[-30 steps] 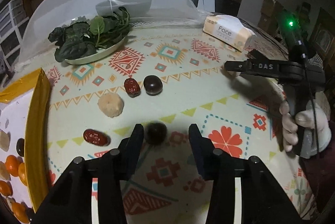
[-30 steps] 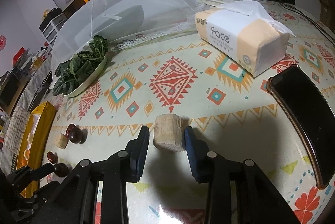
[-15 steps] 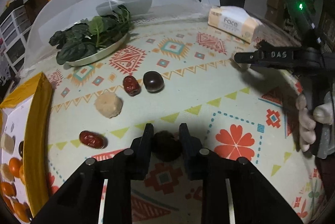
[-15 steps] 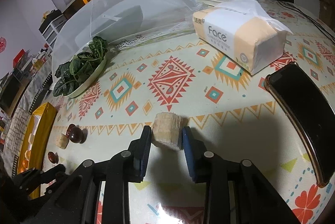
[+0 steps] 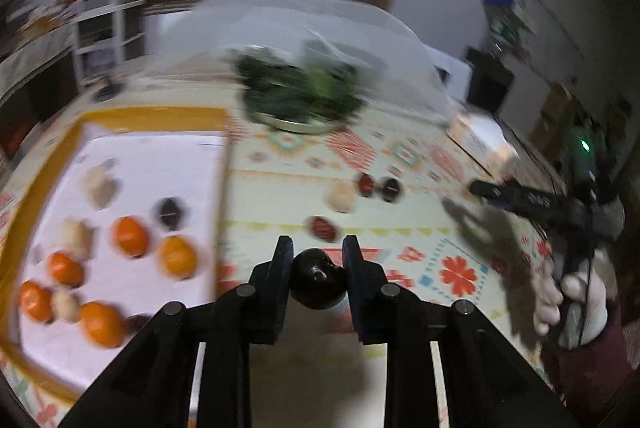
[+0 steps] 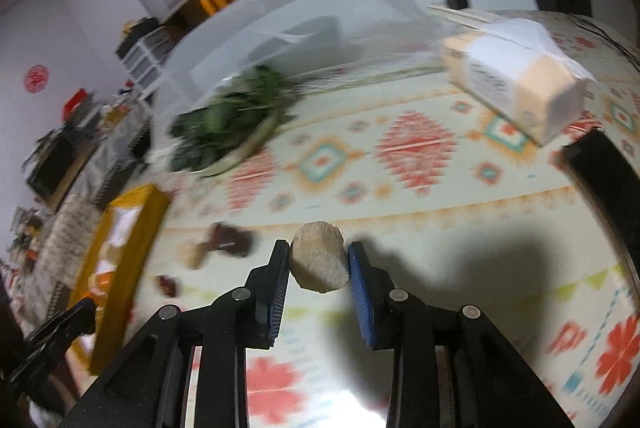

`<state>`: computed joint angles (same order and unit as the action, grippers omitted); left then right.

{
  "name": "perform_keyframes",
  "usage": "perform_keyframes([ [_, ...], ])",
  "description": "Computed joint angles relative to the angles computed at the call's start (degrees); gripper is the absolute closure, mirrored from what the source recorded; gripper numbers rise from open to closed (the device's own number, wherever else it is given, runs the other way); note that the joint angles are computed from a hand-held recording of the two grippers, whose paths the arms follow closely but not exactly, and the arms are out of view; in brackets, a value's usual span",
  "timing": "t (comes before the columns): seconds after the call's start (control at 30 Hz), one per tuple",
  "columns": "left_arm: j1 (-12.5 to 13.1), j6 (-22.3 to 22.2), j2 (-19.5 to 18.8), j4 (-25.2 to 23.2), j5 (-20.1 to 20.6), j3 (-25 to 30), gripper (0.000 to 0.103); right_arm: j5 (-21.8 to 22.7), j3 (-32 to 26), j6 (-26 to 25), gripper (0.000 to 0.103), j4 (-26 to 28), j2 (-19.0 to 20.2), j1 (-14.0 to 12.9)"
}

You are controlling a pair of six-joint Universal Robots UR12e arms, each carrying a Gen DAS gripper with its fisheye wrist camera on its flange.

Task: Organize fruits
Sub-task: 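Carry the beige cube and dark plum over the white tray and release both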

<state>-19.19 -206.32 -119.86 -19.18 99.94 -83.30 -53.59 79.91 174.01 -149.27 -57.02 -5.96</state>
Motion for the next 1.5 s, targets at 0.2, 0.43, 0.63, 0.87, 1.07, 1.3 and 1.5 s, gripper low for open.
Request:
perform_keyframes([
  [0.2,2.15,-9.98,5.09,5.73,4.37,-8.79,0.078,3.45,1.35,-4.19,0.071,2.38,-2.34,3.49],
  [0.43,3.54,-13.83,7.41,5.28,8.54,-13.26,0.078,5.11,1.61,-10.69,0.071,7.68,-3.24,8.48],
  [0.63,4.03,-12.98,7.77,4.70,11.50,-14.48,0.078,3.22,-0.51,-14.70,0.071,11.65,-1.89,12.69],
  [0.87,3.70,-13.36,8.08,2.42,15.74,-14.94,0.076,1.01,-2.54,-17.00,0.071,15.21,0.11,15.51],
  [1.07,2.91,-13.76,8.03,2.15,20.20,-14.84,0.053,-0.50,-3.02,-16.86,0.071,14.05,1.03,16.63],
  [1.3,1.86,-12.02,7.96,1.61,23.71,-14.15,0.045,0.91,-3.25,-15.73,0.070,13.15,1.34,16.64],
  [1.5,1.21,-12.42,8.03,-0.61,25.49,-13.24,0.035,2.62,-2.28,-14.62,0.067,11.09,0.35,16.06],
])
